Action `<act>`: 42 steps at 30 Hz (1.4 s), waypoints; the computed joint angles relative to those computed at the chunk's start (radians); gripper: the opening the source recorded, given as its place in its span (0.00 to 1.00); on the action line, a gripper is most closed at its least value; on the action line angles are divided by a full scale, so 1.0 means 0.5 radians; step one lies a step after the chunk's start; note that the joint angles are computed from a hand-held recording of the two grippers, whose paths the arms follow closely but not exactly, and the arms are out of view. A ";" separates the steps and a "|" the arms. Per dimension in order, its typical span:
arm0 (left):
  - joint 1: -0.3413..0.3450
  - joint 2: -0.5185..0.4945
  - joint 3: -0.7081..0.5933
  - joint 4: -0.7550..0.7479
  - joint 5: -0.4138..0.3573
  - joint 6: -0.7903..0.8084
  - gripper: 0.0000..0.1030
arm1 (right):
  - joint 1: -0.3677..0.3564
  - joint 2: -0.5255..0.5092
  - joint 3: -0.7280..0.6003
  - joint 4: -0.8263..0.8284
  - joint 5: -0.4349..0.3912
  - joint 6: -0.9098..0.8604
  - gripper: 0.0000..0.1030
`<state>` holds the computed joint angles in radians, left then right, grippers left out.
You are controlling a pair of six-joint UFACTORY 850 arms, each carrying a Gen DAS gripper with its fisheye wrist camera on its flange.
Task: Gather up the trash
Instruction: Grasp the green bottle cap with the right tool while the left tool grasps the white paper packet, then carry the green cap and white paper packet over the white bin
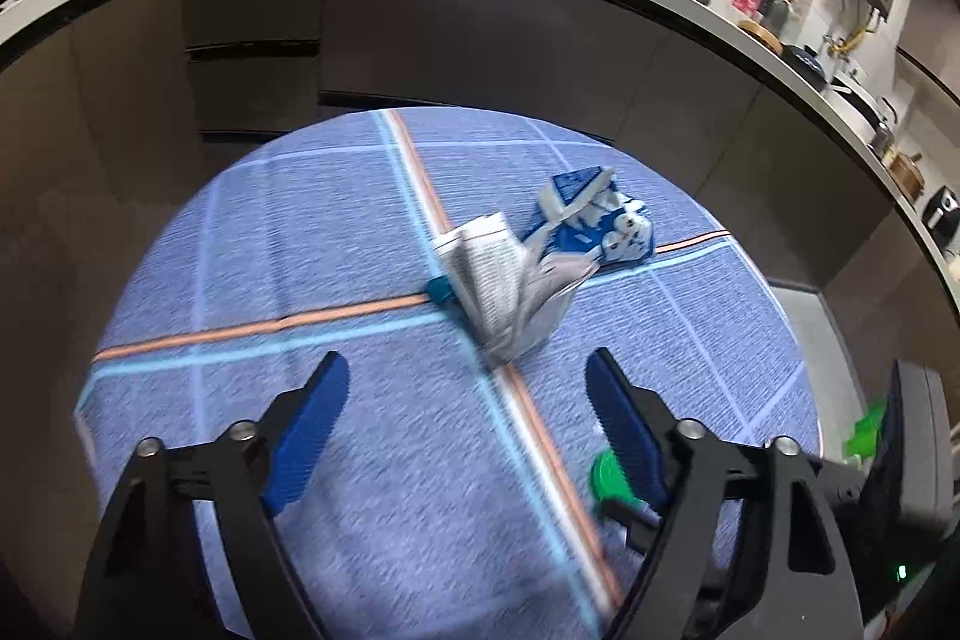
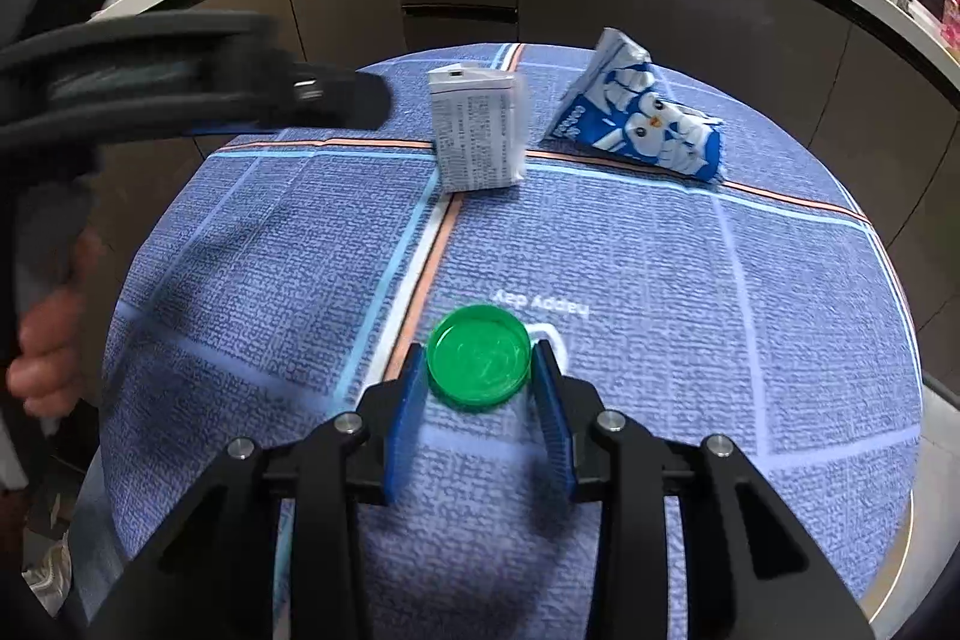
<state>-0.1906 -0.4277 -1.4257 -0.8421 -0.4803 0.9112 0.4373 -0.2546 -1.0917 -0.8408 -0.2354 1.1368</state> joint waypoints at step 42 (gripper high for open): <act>-0.035 0.288 0.231 -0.119 -0.235 0.188 0.18 | -0.021 0.578 0.448 -1.014 0.004 1.301 0.35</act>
